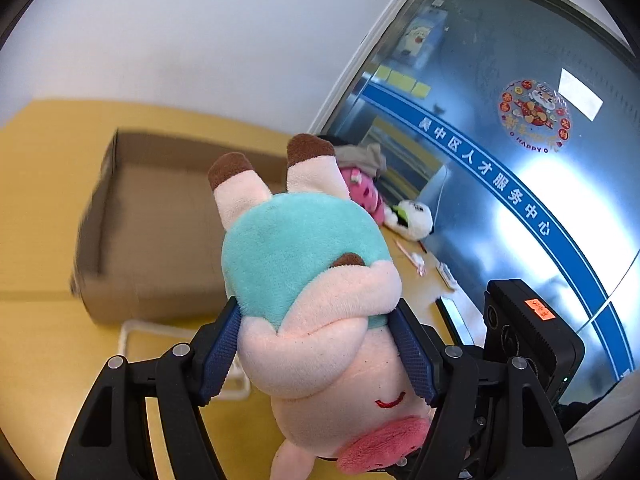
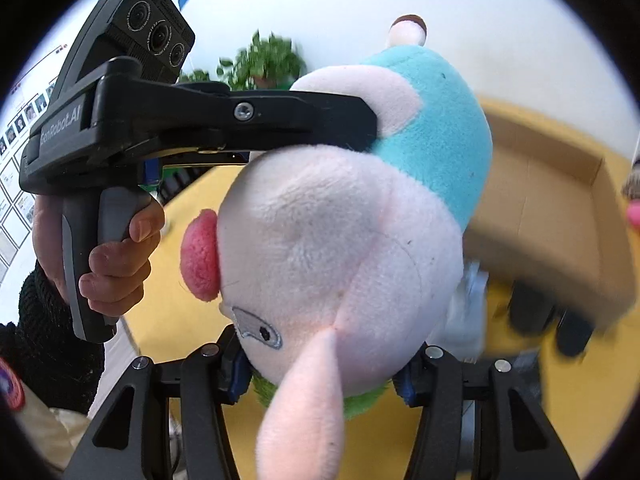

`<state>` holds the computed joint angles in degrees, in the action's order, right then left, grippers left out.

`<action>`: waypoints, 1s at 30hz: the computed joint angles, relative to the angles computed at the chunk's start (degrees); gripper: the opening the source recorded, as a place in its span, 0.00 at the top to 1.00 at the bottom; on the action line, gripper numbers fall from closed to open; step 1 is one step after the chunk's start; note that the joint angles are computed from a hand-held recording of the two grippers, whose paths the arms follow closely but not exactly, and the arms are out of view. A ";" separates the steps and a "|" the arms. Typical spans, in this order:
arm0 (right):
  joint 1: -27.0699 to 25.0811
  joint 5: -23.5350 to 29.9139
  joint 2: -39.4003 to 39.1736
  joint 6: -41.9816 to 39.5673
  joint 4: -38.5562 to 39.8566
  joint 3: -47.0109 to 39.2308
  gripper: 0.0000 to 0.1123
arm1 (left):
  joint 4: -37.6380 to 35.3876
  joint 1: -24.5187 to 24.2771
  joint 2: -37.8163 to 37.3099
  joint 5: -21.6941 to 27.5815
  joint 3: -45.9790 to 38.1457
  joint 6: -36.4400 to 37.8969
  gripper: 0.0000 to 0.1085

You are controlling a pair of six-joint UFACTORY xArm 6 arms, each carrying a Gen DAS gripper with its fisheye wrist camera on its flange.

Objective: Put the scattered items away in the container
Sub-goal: 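Lift the plush pig with the left gripper and carry it over the box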

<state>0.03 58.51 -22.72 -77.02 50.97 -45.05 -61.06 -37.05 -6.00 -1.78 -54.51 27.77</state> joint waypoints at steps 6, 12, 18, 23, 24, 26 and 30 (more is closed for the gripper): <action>2.09 1.14 9.93 3.36 2.53 -16.66 0.52 | 22.23 9.01 5.36 6.79 -12.78 -12.10 0.29; 5.07 1.57 24.10 10.24 0.54 -36.84 0.52 | 22.98 17.20 15.72 17.82 -31.38 -9.55 0.30; 6.83 6.02 40.40 17.21 -1.30 -57.57 0.52 | 25.28 23.42 27.50 25.78 -47.24 -11.95 0.30; 8.10 10.34 55.52 23.85 -3.37 -75.94 0.52 | 27.92 27.52 40.53 33.21 -62.80 -15.52 0.30; 8.25 11.39 58.73 25.16 -3.72 -79.79 0.52 | 28.42 27.91 42.32 34.22 -64.90 -16.21 0.30; 8.41 13.62 64.72 27.55 -4.41 -87.03 0.52 | 30.70 28.68 48.45 37.83 -72.70 -18.95 0.30; 8.43 20.41 79.82 34.31 -6.41 -106.69 0.52 | 32.76 30.24 59.59 44.71 -85.79 -23.16 0.30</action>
